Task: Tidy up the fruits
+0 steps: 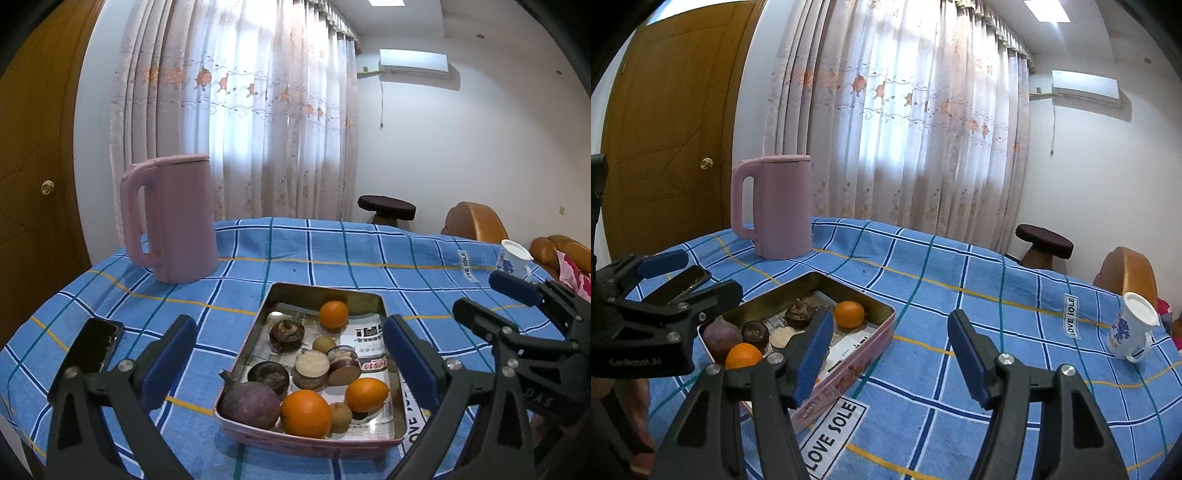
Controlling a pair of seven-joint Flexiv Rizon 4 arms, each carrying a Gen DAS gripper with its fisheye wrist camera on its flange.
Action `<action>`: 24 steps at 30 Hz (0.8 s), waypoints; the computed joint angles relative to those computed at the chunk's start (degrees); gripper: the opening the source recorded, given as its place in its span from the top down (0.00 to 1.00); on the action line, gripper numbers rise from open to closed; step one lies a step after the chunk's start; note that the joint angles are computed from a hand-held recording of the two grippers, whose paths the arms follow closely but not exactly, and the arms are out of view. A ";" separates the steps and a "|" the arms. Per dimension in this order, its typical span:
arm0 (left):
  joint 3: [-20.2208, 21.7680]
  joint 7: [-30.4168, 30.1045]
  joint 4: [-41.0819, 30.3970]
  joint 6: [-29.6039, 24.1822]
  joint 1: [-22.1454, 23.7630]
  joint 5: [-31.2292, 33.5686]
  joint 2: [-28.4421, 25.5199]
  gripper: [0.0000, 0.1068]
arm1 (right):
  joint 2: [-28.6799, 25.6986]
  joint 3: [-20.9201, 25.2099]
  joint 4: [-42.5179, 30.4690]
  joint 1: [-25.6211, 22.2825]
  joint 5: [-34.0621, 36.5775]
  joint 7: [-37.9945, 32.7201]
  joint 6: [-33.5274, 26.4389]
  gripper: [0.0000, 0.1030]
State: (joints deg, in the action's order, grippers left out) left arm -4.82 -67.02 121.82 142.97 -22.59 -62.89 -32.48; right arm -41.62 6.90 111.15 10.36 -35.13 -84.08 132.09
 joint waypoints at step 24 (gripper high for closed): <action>-0.66 1.49 -0.64 -0.78 -0.91 -0.83 0.28 0.04 | 0.79 -0.42 1.23 -0.17 1.06 -0.94 1.83 0.35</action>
State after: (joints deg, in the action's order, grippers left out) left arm -5.47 -65.53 121.18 142.19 -23.50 -63.73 -32.20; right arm -40.83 6.48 112.39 10.19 -34.08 -85.02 133.93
